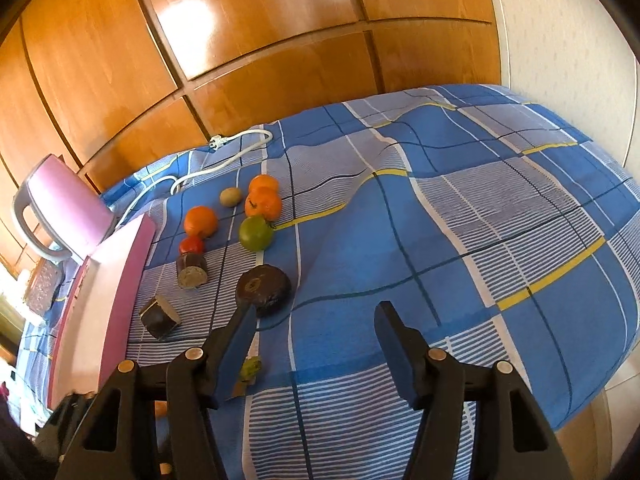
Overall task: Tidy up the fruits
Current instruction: 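Move left gripper to the orange carrot while right gripper approaches the dark round fruit, then close left gripper on the carrot while right gripper grasps the dark round fruit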
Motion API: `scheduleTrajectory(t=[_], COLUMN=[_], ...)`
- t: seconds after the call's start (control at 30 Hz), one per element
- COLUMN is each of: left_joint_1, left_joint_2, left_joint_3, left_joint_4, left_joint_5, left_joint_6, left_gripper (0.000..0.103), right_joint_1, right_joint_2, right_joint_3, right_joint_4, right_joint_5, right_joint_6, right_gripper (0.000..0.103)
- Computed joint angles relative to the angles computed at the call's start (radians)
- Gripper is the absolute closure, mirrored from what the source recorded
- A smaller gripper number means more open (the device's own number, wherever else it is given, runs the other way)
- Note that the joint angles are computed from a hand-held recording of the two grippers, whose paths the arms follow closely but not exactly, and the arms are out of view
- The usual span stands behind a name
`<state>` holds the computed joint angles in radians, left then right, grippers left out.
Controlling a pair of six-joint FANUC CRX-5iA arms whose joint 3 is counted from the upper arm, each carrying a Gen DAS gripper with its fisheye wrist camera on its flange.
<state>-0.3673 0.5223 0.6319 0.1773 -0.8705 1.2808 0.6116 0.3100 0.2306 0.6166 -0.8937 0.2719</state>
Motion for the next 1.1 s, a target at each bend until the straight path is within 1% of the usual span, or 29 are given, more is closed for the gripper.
scheduleTrajectory(t=[0.2,0.27,0.37,0.47,0.5,0.53,0.6,0.63,0.7,0.77,0.83,0.87,0.93,1.03,1.07,1.1], left_joint_1=[-0.020,-0.021,-0.016,-0.017,-0.016,-0.011,-0.002,0.002,0.013,0.020,0.012,0.009,0.011,0.018,0.019,0.019], left_joint_2=[0.070,0.083,0.085,0.067,0.060,0.052,0.040,0.035,0.035,0.041,0.057,0.065,0.068,0.068,0.068,0.077], left_joint_3=[0.102,0.115,0.104,0.077,0.067,0.058,0.046,0.043,0.045,0.050,0.085,0.101,0.101,0.091,0.088,0.100], left_joint_4=[-0.039,-0.034,0.000,-0.007,-0.007,-0.006,-0.005,-0.013,-0.005,0.011,-0.030,-0.038,-0.029,-0.005,-0.002,-0.001], left_joint_5=[-0.063,-0.066,-0.058,-0.032,-0.030,-0.030,-0.032,-0.032,-0.044,-0.050,-0.080,-0.082,-0.078,-0.070,-0.068,-0.069], left_joint_6=[-0.058,-0.064,-0.083,-0.082,-0.070,-0.046,-0.003,0.028,0.072,0.087,0.113,0.118,0.126,0.136,0.135,0.133], left_gripper=[0.037,0.037,0.045,0.050,0.053,0.054,0.064,0.067,0.068,0.069,0.070,0.070,0.070,0.070,0.070,0.071], right_joint_1=[-0.006,-0.007,-0.004,-0.007,-0.010,-0.015,-0.030,-0.037,-0.058,-0.068,-0.070,-0.071,-0.072,-0.061,-0.058,-0.057], right_joint_2=[0.001,0.003,0.008,0.020,0.021,0.025,0.050,0.063,0.114,0.157,0.190,0.202,0.219,0.231,0.232,0.229], right_joint_3=[0.007,0.012,0.022,0.046,0.051,0.060,0.108,0.133,0.225,0.297,0.343,0.361,0.387,0.389,0.390,0.385], right_joint_4=[-0.028,-0.037,-0.046,-0.080,-0.094,-0.111,-0.168,-0.193,-0.277,-0.317,-0.316,-0.321,-0.328,-0.288,-0.283,-0.286], right_joint_5=[0.007,0.010,0.009,0.003,0.010,0.019,0.020,0.011,-0.035,-0.076,-0.106,-0.113,-0.130,-0.138,-0.140,-0.131], right_joint_6=[0.009,0.022,0.046,0.087,0.100,0.117,0.184,0.213,0.311,0.376,0.410,0.429,0.462,0.470,0.476,0.482], right_gripper=[0.041,0.040,0.040,0.041,0.041,0.043,0.046,0.046,0.046,0.046,0.046,0.046,0.046,0.046,0.048,0.054])
